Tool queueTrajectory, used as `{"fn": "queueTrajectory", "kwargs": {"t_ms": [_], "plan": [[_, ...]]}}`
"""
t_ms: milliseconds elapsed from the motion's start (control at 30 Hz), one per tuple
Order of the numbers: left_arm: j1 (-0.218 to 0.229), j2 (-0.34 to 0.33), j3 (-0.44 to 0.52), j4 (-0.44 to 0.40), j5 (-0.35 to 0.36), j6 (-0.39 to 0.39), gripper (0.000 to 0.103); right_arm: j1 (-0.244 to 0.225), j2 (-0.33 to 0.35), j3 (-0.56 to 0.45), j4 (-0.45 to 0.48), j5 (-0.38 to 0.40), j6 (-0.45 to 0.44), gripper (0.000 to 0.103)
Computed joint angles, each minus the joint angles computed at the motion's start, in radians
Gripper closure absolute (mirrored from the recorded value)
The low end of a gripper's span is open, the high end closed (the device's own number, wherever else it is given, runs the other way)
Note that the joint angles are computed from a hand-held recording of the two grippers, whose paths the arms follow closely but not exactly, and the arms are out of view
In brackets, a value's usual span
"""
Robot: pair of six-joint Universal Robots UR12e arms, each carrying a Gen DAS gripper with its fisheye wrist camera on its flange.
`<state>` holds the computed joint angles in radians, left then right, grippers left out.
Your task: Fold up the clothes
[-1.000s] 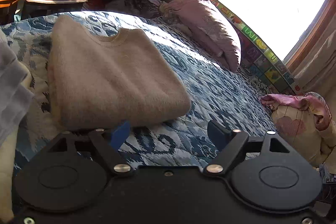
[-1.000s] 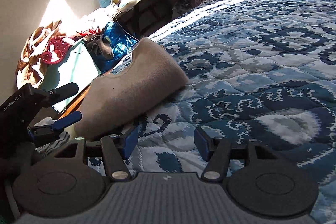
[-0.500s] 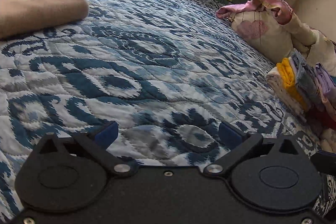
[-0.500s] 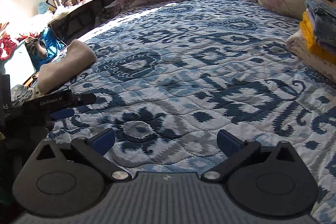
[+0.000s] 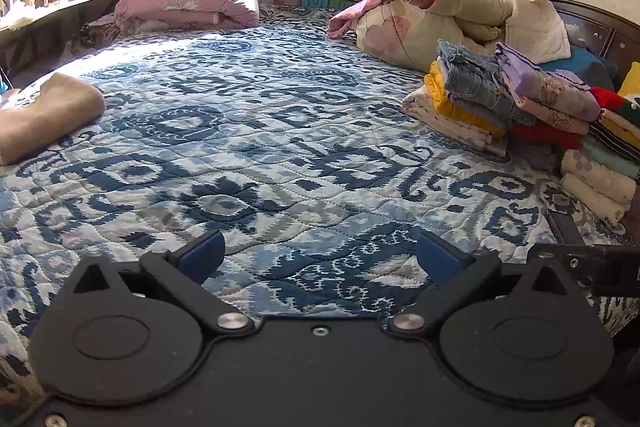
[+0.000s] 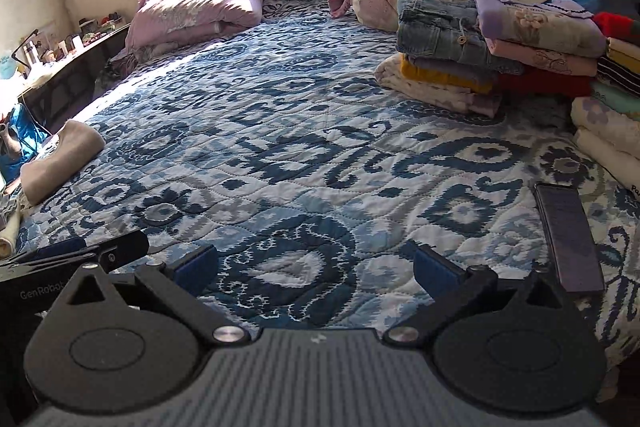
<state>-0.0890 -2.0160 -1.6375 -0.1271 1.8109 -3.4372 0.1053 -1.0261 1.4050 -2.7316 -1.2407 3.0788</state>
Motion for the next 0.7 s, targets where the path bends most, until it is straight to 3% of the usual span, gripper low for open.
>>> {"fn": "queueTrajectory", "kwargs": {"t_ms": [100,267,400,700], "plan": [[-0.027,0.019,-0.001,-0.042,0.054,0.028,0.000,-0.021,-0.031,0.047,-0.025,0.024,0.000,0.000],[-0.055,0.058,-0.025,-0.056,0.109,-0.028,0.000,-0.044,-0.081,0.111,-0.071,0.048,-0.017,0.000],[-0.066,0.094,-0.036,-0.083,0.110,-0.061,0.000,-0.056,-0.113,0.143,-0.086,0.088,-0.035,0.000],[-0.090,0.117,-0.049,-0.058,0.175,-0.011,0.000,-0.059,-0.153,0.170,-0.108,0.131,-0.052,0.000]]}}
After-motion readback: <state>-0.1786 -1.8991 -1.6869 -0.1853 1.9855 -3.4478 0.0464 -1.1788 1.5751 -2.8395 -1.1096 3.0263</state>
